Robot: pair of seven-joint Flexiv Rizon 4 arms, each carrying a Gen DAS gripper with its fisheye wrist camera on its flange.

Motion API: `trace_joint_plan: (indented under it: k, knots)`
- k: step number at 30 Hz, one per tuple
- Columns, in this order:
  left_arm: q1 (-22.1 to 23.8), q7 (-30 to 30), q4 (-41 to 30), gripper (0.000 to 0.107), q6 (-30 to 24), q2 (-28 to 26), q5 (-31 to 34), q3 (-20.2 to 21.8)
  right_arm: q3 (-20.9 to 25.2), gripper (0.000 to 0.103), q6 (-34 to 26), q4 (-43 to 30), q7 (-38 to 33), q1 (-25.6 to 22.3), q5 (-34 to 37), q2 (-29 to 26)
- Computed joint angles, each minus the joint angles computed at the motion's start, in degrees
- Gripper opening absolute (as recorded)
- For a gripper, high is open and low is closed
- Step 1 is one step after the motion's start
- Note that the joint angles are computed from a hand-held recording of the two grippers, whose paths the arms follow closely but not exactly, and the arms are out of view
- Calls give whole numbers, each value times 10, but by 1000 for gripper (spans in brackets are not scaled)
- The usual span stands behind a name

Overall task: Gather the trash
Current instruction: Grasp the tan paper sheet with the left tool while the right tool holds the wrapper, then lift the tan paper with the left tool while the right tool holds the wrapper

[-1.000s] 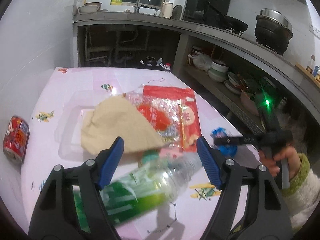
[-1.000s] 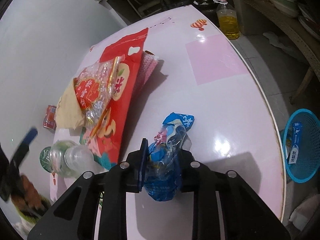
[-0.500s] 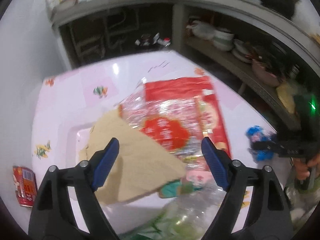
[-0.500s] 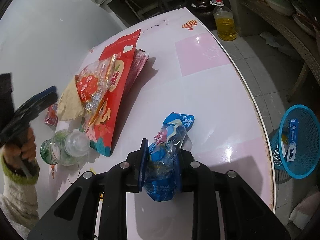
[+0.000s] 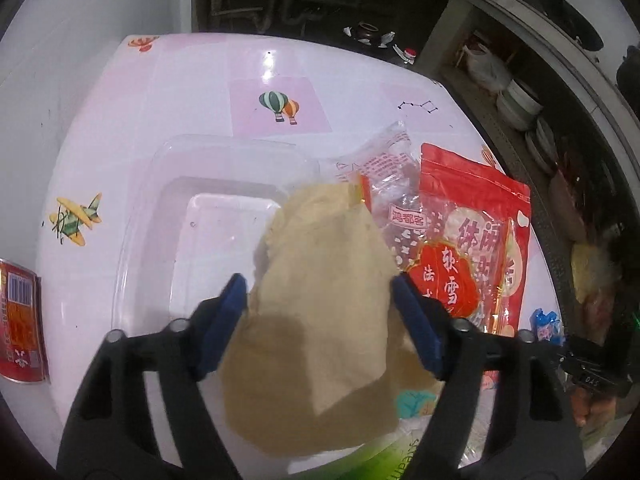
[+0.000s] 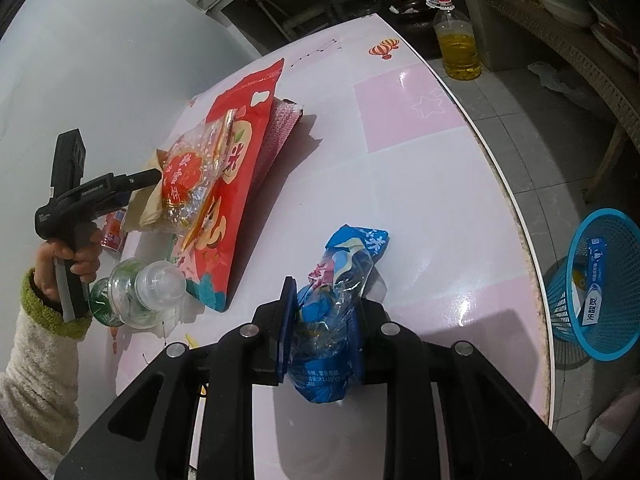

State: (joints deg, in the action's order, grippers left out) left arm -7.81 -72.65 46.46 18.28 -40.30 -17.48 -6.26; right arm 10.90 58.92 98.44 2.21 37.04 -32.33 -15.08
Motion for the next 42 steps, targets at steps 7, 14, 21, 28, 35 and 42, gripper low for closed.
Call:
trace_joint_plan:
  k: [7,14,21,28,35,42]
  knots:
    - [17,-8,26,28,5,10,-39,-13,0,23,-1,0,-1,0,0,0]
    - [20,9,65,11,64,37,-57,-19,1,23,-6,-2,-2,1,0,1]
    - [15,64,137,5,172,98,-60,-17,0,23,-14,-5,2,4,-4,-1]
    - [-3,124,202,5,310,155,-30,-10,0,23,-23,-9,6,6,-9,-2]
    - [-11,153,238,4,419,184,-17,-9,-1,23,-30,-11,10,9,-15,-3]
    - [-15,174,266,4,521,206,-11,-15,-1,23,-40,-17,13,11,-21,-5]
